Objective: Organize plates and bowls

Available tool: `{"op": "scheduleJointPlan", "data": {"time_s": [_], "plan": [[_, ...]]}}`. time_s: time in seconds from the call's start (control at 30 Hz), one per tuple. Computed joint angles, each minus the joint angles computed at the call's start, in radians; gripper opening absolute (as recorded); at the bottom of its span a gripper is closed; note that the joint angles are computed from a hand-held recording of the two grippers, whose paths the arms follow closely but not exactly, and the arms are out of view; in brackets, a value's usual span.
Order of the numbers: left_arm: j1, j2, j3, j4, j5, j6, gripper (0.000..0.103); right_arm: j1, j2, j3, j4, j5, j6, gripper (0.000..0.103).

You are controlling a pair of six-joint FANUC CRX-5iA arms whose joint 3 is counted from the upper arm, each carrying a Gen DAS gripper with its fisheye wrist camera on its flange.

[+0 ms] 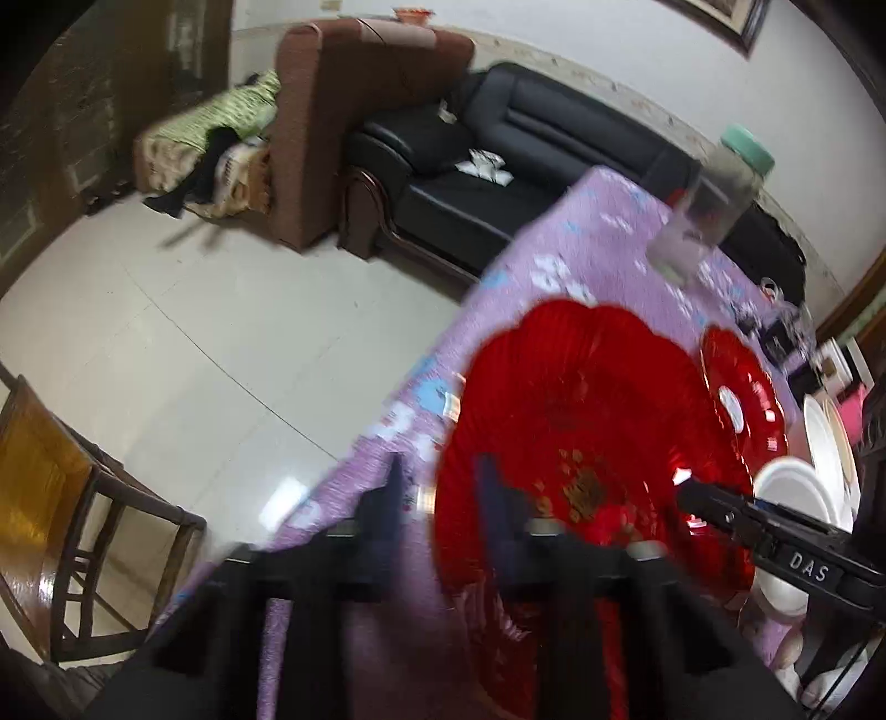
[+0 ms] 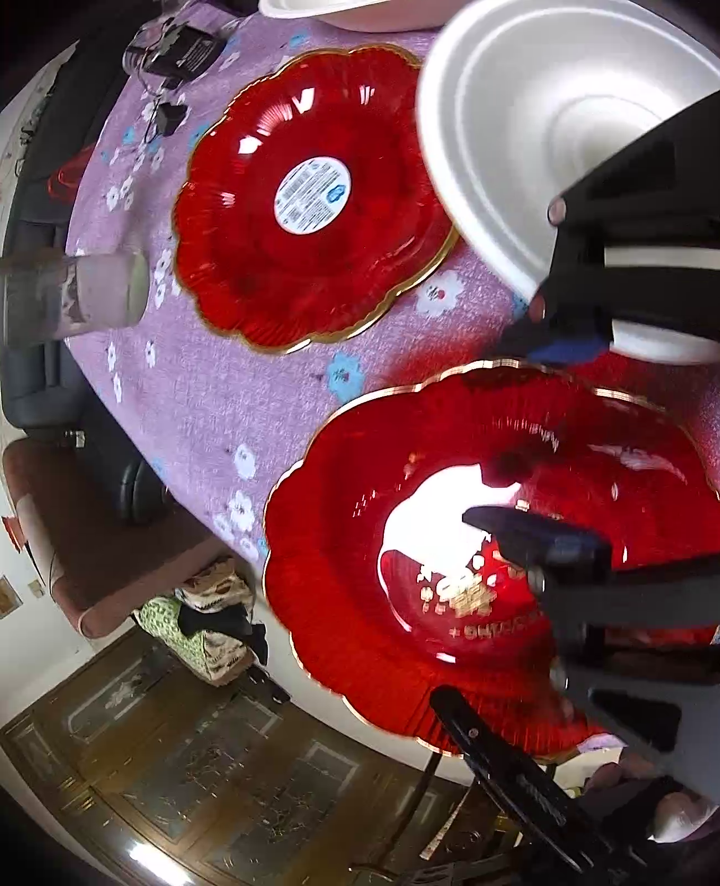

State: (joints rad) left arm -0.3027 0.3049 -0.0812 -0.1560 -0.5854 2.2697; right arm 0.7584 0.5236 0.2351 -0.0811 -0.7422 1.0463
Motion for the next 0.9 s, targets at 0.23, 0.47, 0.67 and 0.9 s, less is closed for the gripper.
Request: {"op": "scheduleJointPlan", "data": {"time_s": [0.23, 0.47, 0.67, 0.9], "plan": [[-0.034, -0.018, 0.011, -0.077, -0.014, 0.106, 0.016, -0.014, -0.064, -0.097, -0.031, 0.099, -0.027, 0.025], [-0.073, -0.11, -0.001, -0.18, -0.027, 0.222, 0.016, 0.023, -0.16, -0.195, 0.052, 0.175, -0.092, 0.025], [-0.117, -0.163, 0.012, -0.304, -0.089, 0.317, 0.016, 0.054, -0.213, -0.247, 0.079, 0.216, -0.109, 0.025], [-0.12, -0.127, 0.017, -0.305, -0.133, 0.342, 0.016, 0.063, -0.179, -0.237, 0.017, 0.193, -0.078, 0.025]]}}
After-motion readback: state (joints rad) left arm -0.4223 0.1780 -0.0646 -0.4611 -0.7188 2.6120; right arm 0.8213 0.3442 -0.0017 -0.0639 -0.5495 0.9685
